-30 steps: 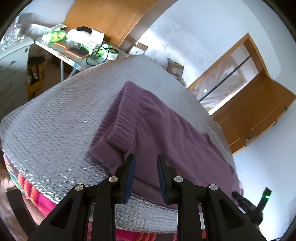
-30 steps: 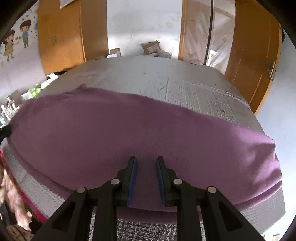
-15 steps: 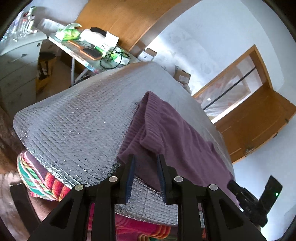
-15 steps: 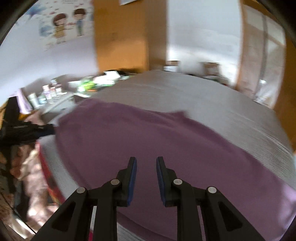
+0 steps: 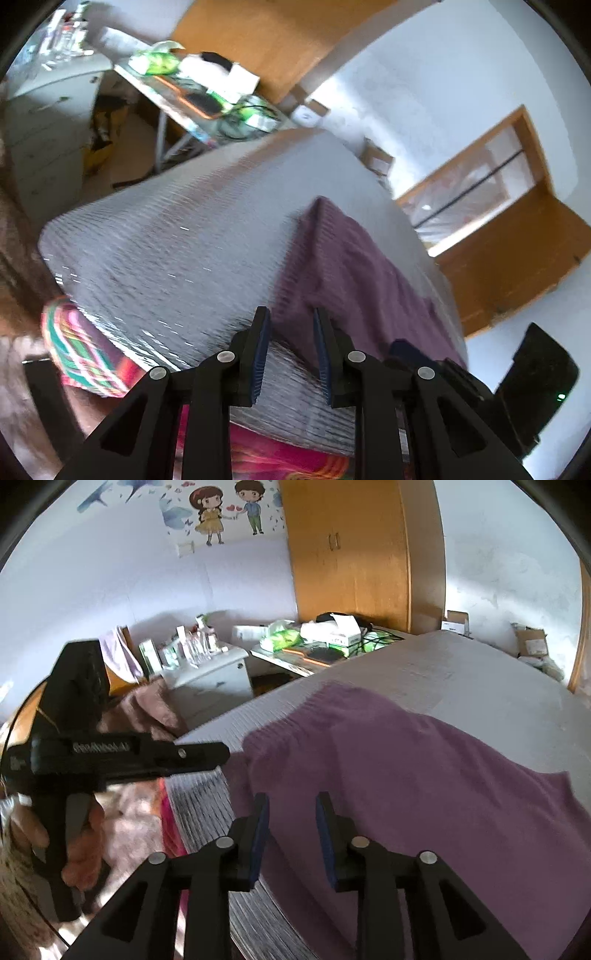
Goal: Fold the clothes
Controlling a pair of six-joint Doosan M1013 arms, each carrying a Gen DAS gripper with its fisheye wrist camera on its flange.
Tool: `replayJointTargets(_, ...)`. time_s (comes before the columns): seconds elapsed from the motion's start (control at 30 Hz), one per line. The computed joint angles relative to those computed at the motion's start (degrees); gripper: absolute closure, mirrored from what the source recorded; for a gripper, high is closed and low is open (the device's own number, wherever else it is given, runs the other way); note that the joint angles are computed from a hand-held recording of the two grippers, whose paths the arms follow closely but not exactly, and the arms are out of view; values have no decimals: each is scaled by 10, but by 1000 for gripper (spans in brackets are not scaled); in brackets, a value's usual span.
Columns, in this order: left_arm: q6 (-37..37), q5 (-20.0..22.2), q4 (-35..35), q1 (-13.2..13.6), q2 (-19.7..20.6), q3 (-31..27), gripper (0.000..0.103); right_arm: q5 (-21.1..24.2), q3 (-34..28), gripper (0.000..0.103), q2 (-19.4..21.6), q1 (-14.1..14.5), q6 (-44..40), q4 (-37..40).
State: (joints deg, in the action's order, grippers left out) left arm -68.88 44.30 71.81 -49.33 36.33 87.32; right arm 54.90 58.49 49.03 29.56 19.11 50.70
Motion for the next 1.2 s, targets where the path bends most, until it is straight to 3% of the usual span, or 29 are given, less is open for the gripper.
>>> replayJointTargets(0.07,-25,-13,18,2,-3,7,78,16,-8,65,4,3,15,-13)
replayJointTargets(0.2,-20,-20,13,7,-8,10,77,37,-19,63,11,10,33,-25)
replayJointTargets(0.23,-21,-29,11,11,-9,12,70,36,-19,59,12,12,31,-27)
replayJointTargets(0.33,-51,-66,24,21,-14,22,66,22,-12,58,9,17,29,-36)
replayJointTargets(0.53,16,-95,-25,35,-16,14,64,-64,30,57,-16,36,-16,-68)
replayJointTargets(0.7,80,-122,-74,48,-18,7,64,-167,80,55,-40,58,-57,-102)
replayJointTargets(0.8,71,-156,-67,57,-21,14,64,-159,77,56,-37,55,-46,-94)
replayJointTargets(0.97,47,-183,-45,65,-20,17,64,-139,63,71,-29,49,-12,-85)
replayJointTargets(1.03,-3,-203,-2,68,-20,22,64,-143,65,76,-30,48,-9,-77)
replayJointTargets(1.1,-65,-218,46,71,-19,28,64,-148,68,90,-32,46,-6,-70)
replayJointTargets(1.2,-112,-238,84,77,-19,30,64,-148,66,93,-31,43,-5,-55)
